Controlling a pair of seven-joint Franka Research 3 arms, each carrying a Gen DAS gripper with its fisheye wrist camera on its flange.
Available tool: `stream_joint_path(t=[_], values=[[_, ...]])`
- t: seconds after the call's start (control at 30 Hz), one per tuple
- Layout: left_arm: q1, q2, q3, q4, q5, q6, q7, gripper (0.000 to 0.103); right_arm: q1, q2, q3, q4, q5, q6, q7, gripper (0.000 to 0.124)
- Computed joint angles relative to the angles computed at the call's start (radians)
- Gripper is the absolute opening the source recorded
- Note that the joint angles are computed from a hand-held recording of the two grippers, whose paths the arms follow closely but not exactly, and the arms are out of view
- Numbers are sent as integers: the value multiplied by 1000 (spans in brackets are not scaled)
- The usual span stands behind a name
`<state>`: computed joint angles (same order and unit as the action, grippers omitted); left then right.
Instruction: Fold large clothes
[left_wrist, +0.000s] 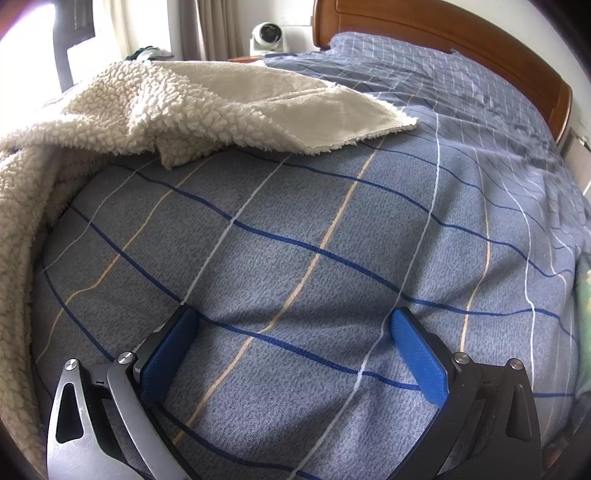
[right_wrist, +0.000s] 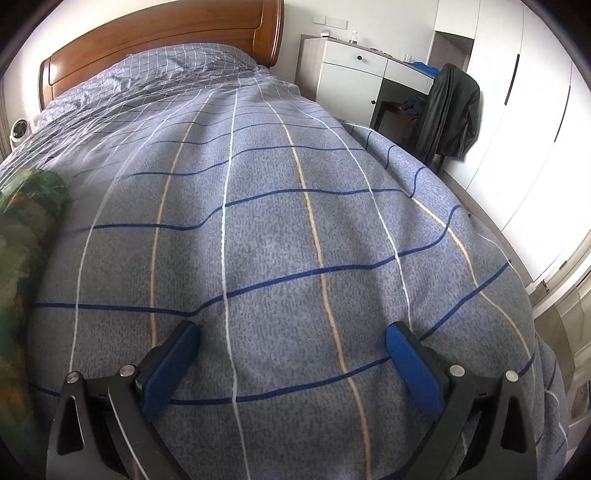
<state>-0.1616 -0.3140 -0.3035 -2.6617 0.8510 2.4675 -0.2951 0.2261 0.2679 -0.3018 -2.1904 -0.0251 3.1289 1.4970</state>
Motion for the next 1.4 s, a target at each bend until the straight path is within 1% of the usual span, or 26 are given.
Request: stream_joint_path(t=[0.07, 0.7, 0.8, 0.87, 1.07, 1.17, 1.23, 1.3, 1.37, 1.4], values=[[1, 3, 1, 3, 2, 1, 0, 103, 11, 1, -12, 0, -6, 1, 6, 103], [-1, 4, 1, 3, 2, -2, -1, 103, 4, 1, -4, 2, -7, -3, 6, 103], [-1, 4, 1, 3, 2, -2, -1, 103, 18, 2, -20, 1, -16, -1, 15, 103], [-2, 4, 1, 3, 2, -2, -2, 103, 6, 1, -7, 2, -9, -2, 9, 103], [-2, 5, 1, 4, 3, -3, -3, 103, 7, 0, -8, 1, -11, -2, 11, 103], [-1, 1, 2, 0, 5, 1, -4, 103, 28, 3, -30, 2, -24, -1, 25, 103], [2, 15, -1, 12, 9, -7, -11, 103, 14, 3, -16, 2, -17, 0, 18, 103], [-6, 24, 1, 26, -10, -26, 8, 103, 15, 3, -16, 3, -16, 1, 19, 103], [-16, 25, 9, 32, -45, -31, 27, 103, 5, 0, -5, 8, -10, -20, 13, 103], [-21, 21, 17, 33, -73, -30, 42, 103, -23, -6, 25, 15, 7, -45, -2, 103]])
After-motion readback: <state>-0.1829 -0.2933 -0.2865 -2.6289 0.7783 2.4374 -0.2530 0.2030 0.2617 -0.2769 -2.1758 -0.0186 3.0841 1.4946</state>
